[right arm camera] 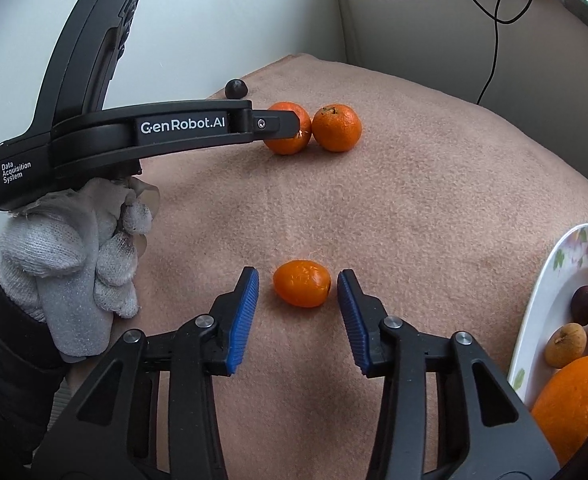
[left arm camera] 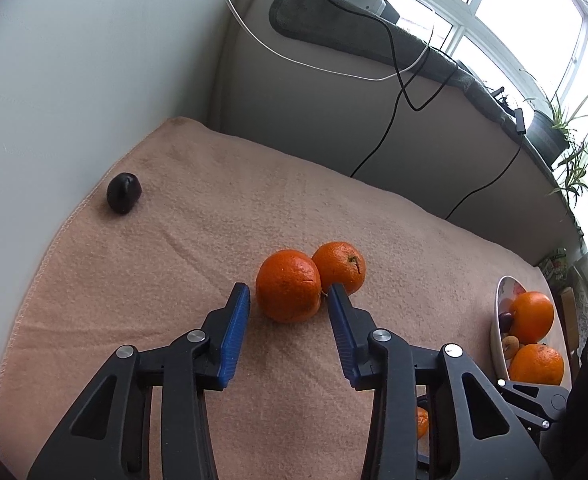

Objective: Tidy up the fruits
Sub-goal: 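Close the left gripper on a tangerine while the right grasps the small tangerine, then carry the tangerine in the left gripper while the right carries its tangerine over the plate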

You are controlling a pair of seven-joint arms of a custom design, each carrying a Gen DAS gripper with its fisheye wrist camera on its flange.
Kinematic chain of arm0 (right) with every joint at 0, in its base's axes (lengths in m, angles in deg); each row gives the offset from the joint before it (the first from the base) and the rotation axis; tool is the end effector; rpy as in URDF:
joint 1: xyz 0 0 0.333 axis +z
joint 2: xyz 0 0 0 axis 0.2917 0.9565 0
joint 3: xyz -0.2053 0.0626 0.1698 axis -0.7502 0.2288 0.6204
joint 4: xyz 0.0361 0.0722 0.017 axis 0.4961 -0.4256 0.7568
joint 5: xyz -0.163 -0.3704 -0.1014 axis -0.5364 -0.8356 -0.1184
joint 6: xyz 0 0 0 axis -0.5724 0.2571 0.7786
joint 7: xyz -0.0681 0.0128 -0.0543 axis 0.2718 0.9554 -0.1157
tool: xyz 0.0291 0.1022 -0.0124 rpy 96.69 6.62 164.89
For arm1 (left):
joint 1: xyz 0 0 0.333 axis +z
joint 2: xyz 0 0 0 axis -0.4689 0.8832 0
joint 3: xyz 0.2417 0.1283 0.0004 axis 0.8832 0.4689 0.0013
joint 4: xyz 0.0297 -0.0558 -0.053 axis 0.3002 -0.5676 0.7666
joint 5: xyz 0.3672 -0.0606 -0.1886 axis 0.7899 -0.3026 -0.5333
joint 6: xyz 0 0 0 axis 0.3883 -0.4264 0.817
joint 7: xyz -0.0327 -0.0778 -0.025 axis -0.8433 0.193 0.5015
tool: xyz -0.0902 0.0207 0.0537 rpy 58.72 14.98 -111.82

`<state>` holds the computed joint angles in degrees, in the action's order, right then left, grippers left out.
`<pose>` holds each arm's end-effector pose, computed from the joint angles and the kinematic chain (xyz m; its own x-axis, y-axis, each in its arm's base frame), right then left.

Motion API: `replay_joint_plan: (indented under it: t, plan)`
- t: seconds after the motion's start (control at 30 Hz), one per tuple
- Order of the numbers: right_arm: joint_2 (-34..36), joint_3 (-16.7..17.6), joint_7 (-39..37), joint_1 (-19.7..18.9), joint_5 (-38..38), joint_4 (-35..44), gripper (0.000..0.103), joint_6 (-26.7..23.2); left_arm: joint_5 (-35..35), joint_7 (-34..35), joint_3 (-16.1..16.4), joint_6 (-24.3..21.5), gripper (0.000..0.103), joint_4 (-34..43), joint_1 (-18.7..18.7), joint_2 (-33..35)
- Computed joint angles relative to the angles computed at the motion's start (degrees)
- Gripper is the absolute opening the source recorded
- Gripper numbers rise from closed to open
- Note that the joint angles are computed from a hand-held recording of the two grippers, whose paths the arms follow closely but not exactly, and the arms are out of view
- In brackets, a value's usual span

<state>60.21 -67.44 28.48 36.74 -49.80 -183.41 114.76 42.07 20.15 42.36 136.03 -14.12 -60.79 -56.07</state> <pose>0.5882 0.3029 0.4752 0.6787 -0.6964 -0.2332 -0.6855 -0.4867 -0.5415 0.6026 -0.4834 0.4679 0.0624 -0.9399 0.3357 -0.7349 -0.2708 -0.6217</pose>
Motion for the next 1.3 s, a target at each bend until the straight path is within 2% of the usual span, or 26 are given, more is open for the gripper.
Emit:
replay_joint_plan:
  t: [0.07,0.23,0.43,0.57,0.9,1.3]
  plan:
    - [-0.31,-0.09,0.07,0.03,-0.49,-0.27,0.042,0.05,-0.71,0.41,-0.34,0.39,0.033,0.16,0.38,0.37]
    - [-0.67,-0.17,0.35,0.12,-1.04,-0.83,0.031,0.63,-0.27,-0.40,0.14,0.90,0.032,-0.53,0.10,-0.07]
    - [-0.59,-0.10,-0.05,0.07,-0.51,-0.96,0.030,1.27,1.15,-0.87,0.51,-0.71,0.031,0.65,-0.79,0.40]
    - [0.33,0.06,0.65,0.27,-0.72,0.07,0.030,1.74,2.03,-2.23,0.67,0.08,0.030,-1.33,-0.89,-1.05]
    - [-4.92,-0.58,-2.33,-0.64,4.06,-4.77,0.030,2.93,5.90,-7.35,0.23,2.63,0.030,-7.54,-0.97,-5.92]
    - [-11.17,-2.63,-4.83,-1.54,8.30,-9.23,0.030,4.91,9.08,-7.70,-0.79,2.22,0.030,-5.06,-2.76,-6.03]
